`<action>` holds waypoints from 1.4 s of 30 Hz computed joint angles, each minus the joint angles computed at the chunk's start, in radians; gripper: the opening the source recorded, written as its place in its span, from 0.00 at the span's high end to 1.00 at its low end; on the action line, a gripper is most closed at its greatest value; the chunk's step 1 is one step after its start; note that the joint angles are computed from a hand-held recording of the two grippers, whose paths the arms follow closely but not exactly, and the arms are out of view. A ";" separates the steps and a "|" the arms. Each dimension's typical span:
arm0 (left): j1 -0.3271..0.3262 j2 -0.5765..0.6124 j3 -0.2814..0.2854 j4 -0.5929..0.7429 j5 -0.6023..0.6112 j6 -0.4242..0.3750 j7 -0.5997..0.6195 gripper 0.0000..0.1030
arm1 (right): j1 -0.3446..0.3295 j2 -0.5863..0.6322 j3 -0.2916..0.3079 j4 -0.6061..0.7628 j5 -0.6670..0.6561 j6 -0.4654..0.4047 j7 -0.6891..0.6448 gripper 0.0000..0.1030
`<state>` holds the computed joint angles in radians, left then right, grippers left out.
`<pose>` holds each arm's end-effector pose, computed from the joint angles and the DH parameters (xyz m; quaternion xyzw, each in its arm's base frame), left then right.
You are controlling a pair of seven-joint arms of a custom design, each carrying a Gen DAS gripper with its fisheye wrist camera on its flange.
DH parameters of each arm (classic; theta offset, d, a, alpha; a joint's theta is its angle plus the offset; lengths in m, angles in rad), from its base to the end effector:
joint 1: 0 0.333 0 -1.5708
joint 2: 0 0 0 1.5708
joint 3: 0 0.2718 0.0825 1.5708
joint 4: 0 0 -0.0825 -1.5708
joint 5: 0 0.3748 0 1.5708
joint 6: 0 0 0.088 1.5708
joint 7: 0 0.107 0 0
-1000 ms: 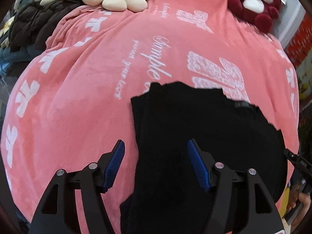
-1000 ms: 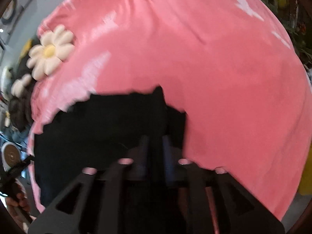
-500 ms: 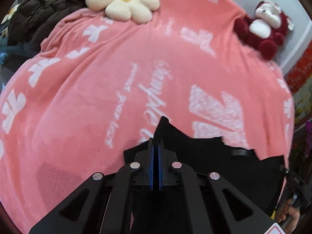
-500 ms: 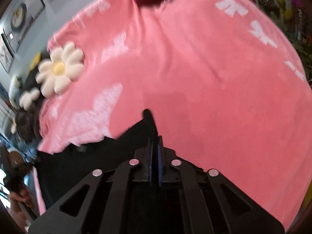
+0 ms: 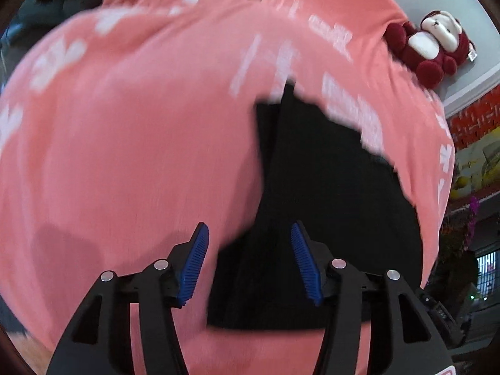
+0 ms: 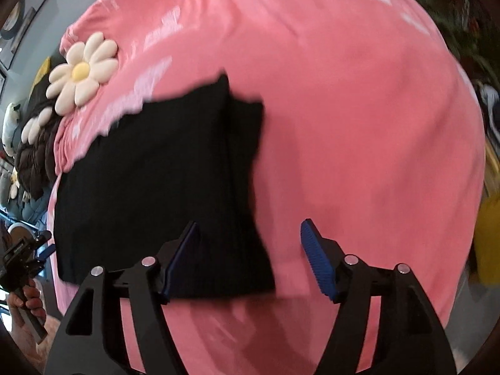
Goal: Fold small clothes
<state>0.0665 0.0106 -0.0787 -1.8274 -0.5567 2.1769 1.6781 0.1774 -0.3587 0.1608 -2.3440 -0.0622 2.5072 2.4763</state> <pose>0.5884 -0.0270 0.5184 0.7158 -0.6317 0.2936 0.0478 0.4594 0.1662 0.4898 -0.4834 0.8358 -0.0935 0.2429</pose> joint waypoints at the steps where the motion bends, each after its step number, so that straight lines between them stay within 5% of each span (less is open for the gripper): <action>1: -0.001 -0.029 -0.001 -0.043 -0.003 -0.001 -0.001 0.48 | 0.006 0.003 0.000 -0.004 0.013 -0.003 0.005 0.32; 7: -0.039 -0.116 0.008 -0.188 -0.048 0.074 -0.007 0.45 | 0.046 0.074 -0.037 0.009 0.128 0.102 -0.060 0.31; 8: -0.044 -0.110 0.011 -0.176 -0.039 0.067 -0.011 0.46 | 0.048 0.088 -0.038 0.022 0.136 0.111 -0.070 0.44; 9: -0.048 -0.101 0.018 -0.160 -0.057 0.045 0.006 0.75 | 0.055 0.100 -0.046 0.033 0.159 0.118 -0.088 0.55; 10: -0.047 -0.082 0.027 -0.132 -0.079 -0.001 0.017 0.96 | 0.073 0.110 -0.067 0.041 0.219 0.130 -0.134 0.89; 15: -0.021 -0.114 0.043 -0.074 -0.093 -0.106 0.020 0.96 | 0.060 0.020 -0.049 0.072 0.219 0.076 -0.146 0.91; 19: -0.011 -0.185 0.067 -0.089 -0.074 -0.201 0.036 0.96 | 0.060 -0.050 -0.019 0.076 0.177 -0.085 -0.166 0.91; 23: -0.019 -0.203 0.064 -0.174 0.014 -0.244 0.020 0.95 | 0.083 0.046 -0.031 0.103 0.219 -0.260 -0.187 0.86; 25: -0.019 -0.199 0.046 -0.195 0.104 -0.240 -0.059 0.93 | 0.074 0.084 -0.007 0.165 0.140 -0.340 -0.129 0.76; 28: -0.022 -0.246 0.055 -0.212 0.132 -0.218 -0.094 0.87 | 0.061 0.054 0.043 0.222 -0.063 -0.375 -0.025 0.75; 31: -0.037 -0.277 0.053 -0.181 0.192 -0.149 -0.067 0.88 | 0.058 0.031 0.044 0.241 -0.146 -0.282 0.009 0.76; 35: -0.085 -0.183 0.034 -0.047 0.178 -0.063 -0.041 0.74 | 0.068 0.141 0.014 0.343 -0.130 -0.158 -0.047 0.81; 38: -0.110 -0.036 -0.008 0.092 0.187 -0.035 -0.052 0.71 | 0.084 0.311 -0.011 0.486 -0.112 -0.165 -0.107 0.81; 42: -0.130 0.131 -0.055 0.197 0.403 -0.012 -0.151 0.71 | 0.101 0.447 -0.070 0.549 -0.083 -0.234 -0.151 0.84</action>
